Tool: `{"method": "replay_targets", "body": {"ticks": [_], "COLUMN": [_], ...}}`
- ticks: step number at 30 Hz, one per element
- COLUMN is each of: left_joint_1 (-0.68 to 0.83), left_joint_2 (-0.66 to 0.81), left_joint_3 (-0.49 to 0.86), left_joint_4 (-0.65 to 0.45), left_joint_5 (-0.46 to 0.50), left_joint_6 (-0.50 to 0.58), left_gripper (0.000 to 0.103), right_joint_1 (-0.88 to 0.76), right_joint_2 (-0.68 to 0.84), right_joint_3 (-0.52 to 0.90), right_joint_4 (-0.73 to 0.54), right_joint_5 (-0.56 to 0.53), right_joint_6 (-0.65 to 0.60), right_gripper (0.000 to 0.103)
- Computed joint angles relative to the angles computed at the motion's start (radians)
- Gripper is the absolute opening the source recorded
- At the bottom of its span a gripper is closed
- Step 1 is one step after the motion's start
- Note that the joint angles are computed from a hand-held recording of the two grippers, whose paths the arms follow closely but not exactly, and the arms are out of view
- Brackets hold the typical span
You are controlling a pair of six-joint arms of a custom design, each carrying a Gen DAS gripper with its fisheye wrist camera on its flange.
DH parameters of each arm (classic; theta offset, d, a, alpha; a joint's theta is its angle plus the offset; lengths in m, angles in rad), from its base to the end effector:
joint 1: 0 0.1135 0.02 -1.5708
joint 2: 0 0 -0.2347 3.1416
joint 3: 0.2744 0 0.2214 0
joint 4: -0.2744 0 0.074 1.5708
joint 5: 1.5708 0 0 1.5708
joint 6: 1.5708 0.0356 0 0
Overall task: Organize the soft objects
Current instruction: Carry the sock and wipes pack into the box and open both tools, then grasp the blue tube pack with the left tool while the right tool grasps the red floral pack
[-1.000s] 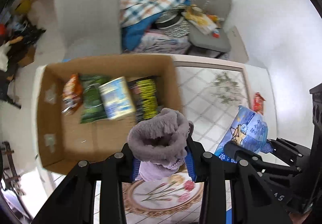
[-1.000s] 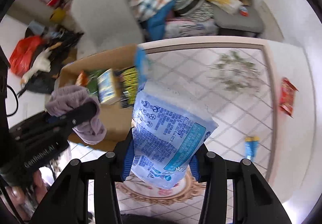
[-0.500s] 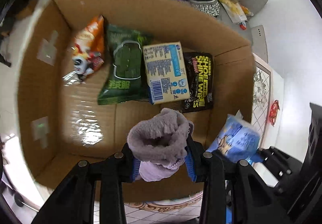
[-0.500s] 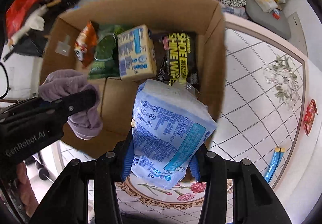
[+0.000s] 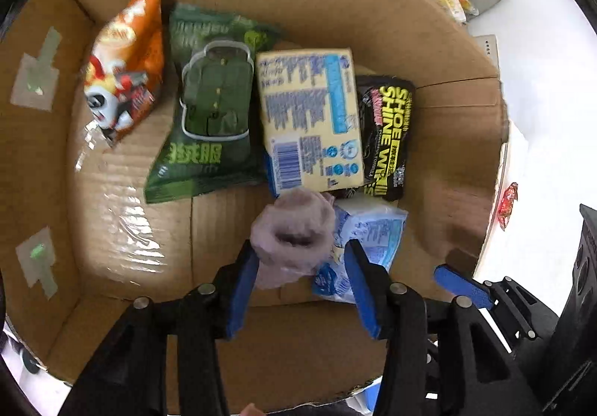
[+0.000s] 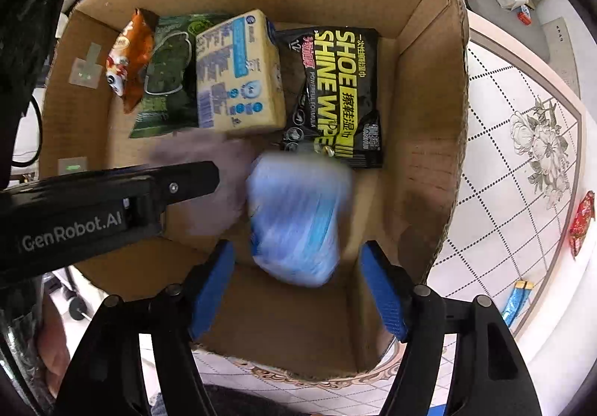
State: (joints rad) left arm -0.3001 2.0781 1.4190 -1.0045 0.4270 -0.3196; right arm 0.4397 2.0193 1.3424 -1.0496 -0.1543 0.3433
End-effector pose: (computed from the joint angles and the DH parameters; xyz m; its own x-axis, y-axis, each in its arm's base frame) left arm 0.3103 -0.1115 0.1296 -0.9760 0.0027 0.2175 -0.0782 0.9287 -0.3624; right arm 0.2769 0.1363 0.1304 -0.9761 -0.0916 0.1971 -0.0749 0.9931 0.0908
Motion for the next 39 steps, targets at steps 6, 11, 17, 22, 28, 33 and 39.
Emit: {"method": "replay_targets", "body": {"ticks": [6, 11, 17, 22, 28, 33, 39], "left_joint_1": [-0.003, -0.034, -0.059, -0.114, -0.205, -0.262, -0.358], "left_joint_2": [-0.109, -0.275, -0.470, -0.628, -0.787, -0.865, -0.902], "left_joint_3": [0.007, -0.039, -0.160, -0.245, -0.261, -0.212, -0.131], "left_joint_4": [-0.047, -0.077, -0.060, -0.073, -0.161, -0.257, -0.352], "left_joint_5": [-0.052, -0.228, -0.372, -0.460, -0.557, -0.592, -0.644], "left_joint_6": [0.000, 0.006, -0.005, -0.059, -0.131, -0.184, -0.268], "left_gripper": [0.073, 0.101, 0.101, 0.101, 0.101, 0.101, 0.101], "right_joint_1": [-0.017, -0.002, 0.057, 0.107, 0.220, 0.314, 0.387], "right_joint_2": [-0.084, -0.189, -0.321, -0.441, -0.588, -0.696, -0.772], "right_joint_3": [-0.022, -0.050, -0.109, -0.154, -0.194, -0.178, -0.144], "right_joint_4": [-0.023, -0.047, -0.037, -0.057, -0.094, -0.165, -0.224], "right_joint_5": [0.006, 0.018, 0.083, 0.139, 0.227, 0.263, 0.287], "right_joint_6": [0.007, 0.040, 0.131, 0.197, 0.308, 0.396, 0.466], "right_gripper": [0.073, 0.076, 0.103, 0.103, 0.103, 0.103, 0.103]}}
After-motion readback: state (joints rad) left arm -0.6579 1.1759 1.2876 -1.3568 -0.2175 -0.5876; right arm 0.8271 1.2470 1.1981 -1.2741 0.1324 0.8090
